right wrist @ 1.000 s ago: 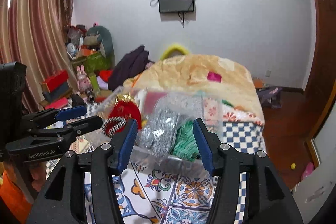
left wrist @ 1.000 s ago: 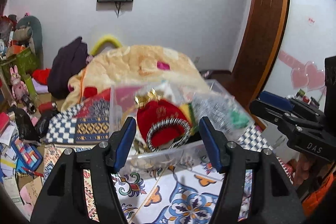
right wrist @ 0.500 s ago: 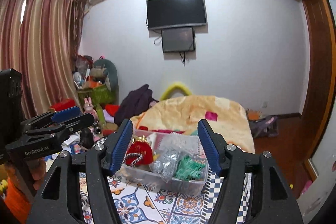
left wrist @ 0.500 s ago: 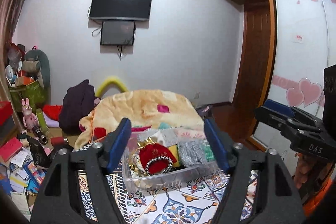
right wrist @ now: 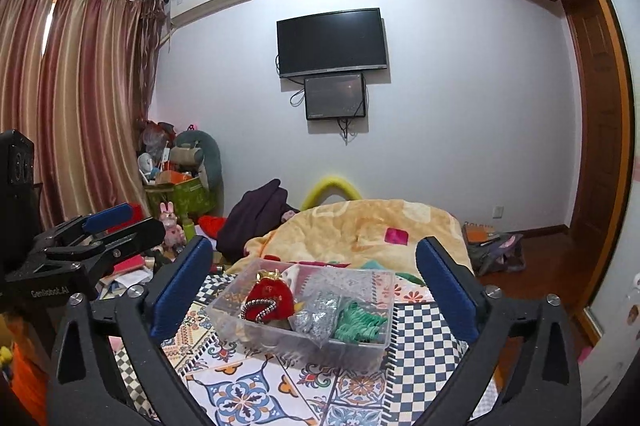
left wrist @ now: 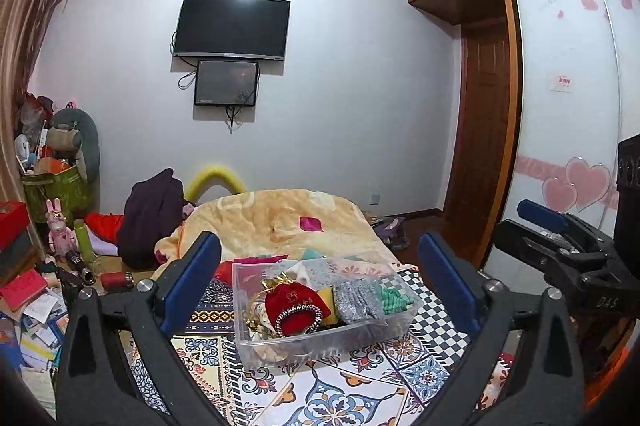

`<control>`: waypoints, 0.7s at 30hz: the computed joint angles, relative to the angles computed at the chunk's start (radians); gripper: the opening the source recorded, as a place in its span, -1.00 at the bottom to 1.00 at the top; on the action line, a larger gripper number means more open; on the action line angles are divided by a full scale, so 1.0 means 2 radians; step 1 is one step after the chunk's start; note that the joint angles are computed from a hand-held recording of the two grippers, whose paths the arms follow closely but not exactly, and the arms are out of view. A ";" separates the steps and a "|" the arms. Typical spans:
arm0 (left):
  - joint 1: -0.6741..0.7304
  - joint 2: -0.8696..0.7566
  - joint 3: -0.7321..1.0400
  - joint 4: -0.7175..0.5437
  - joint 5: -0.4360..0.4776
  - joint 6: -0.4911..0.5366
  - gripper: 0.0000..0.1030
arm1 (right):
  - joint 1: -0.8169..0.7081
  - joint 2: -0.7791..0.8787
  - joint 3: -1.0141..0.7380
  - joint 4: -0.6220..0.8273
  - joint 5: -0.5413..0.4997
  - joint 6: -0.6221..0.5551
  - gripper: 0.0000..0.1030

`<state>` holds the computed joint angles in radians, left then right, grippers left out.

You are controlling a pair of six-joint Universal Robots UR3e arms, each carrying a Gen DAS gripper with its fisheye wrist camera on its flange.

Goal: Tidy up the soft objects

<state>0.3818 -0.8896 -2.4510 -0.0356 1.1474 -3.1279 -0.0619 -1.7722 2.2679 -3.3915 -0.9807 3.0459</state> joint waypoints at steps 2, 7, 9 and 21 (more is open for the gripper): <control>-0.009 -0.006 -0.002 0.008 0.011 0.000 0.99 | 0.001 0.003 -0.002 -0.001 -0.002 0.003 0.99; -0.012 -0.010 -0.007 0.014 0.016 0.002 0.99 | -0.006 0.000 0.005 -0.002 0.004 0.004 0.99; -0.017 -0.016 -0.007 0.019 0.023 0.002 0.99 | -0.004 0.000 0.006 -0.003 0.001 0.005 0.99; -0.006 -0.002 -0.015 0.009 0.010 0.005 0.99 | -0.010 -0.010 0.015 0.003 0.007 0.003 1.00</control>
<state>0.3693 -0.8936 -2.4801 -0.0182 1.1673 -3.1176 -0.0818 -1.7929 2.2983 -3.3860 -0.9664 3.0523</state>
